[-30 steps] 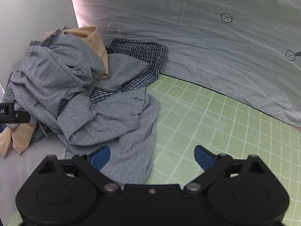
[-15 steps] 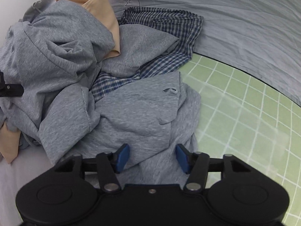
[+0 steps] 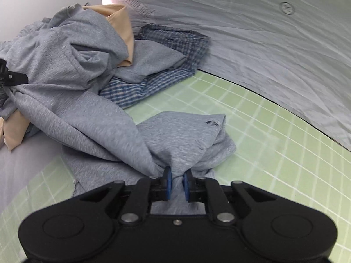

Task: Fold clothes

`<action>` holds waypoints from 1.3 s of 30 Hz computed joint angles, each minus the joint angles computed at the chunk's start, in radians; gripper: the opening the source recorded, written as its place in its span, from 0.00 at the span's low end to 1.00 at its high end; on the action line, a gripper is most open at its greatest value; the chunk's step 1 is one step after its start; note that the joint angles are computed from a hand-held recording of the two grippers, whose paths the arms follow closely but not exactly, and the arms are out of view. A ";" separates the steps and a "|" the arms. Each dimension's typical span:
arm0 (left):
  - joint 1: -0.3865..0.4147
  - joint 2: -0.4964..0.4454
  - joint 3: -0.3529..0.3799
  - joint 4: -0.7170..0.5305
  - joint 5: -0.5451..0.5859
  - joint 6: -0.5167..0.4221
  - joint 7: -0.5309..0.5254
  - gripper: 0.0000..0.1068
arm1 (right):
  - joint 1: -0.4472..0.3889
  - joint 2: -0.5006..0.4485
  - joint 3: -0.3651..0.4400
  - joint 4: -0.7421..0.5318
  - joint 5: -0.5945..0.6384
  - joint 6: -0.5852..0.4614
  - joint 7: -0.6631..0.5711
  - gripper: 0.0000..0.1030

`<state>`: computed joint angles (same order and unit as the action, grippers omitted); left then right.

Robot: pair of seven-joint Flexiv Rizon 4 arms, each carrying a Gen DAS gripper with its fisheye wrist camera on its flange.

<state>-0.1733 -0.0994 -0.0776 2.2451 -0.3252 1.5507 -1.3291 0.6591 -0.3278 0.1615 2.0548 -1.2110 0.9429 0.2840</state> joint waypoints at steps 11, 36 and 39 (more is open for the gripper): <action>-0.365 0.162 -0.121 0.231 -0.401 -0.089 0.241 0.05 | 0.107 0.455 0.341 0.410 0.565 -0.503 0.273 0.11; -0.201 0.467 -0.125 0.302 0.393 -0.402 -0.704 0.56 | 0.437 0.924 0.714 0.445 1.290 -0.980 0.686 0.56; -0.216 0.450 -0.075 0.332 0.341 -0.389 -0.707 0.57 | 0.451 0.904 0.713 0.447 1.305 -0.945 0.725 0.59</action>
<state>-0.3892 0.3502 -0.1521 2.5771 0.0156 1.1614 -2.0362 1.1102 0.5763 0.8747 2.5020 0.0941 -0.0023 1.0090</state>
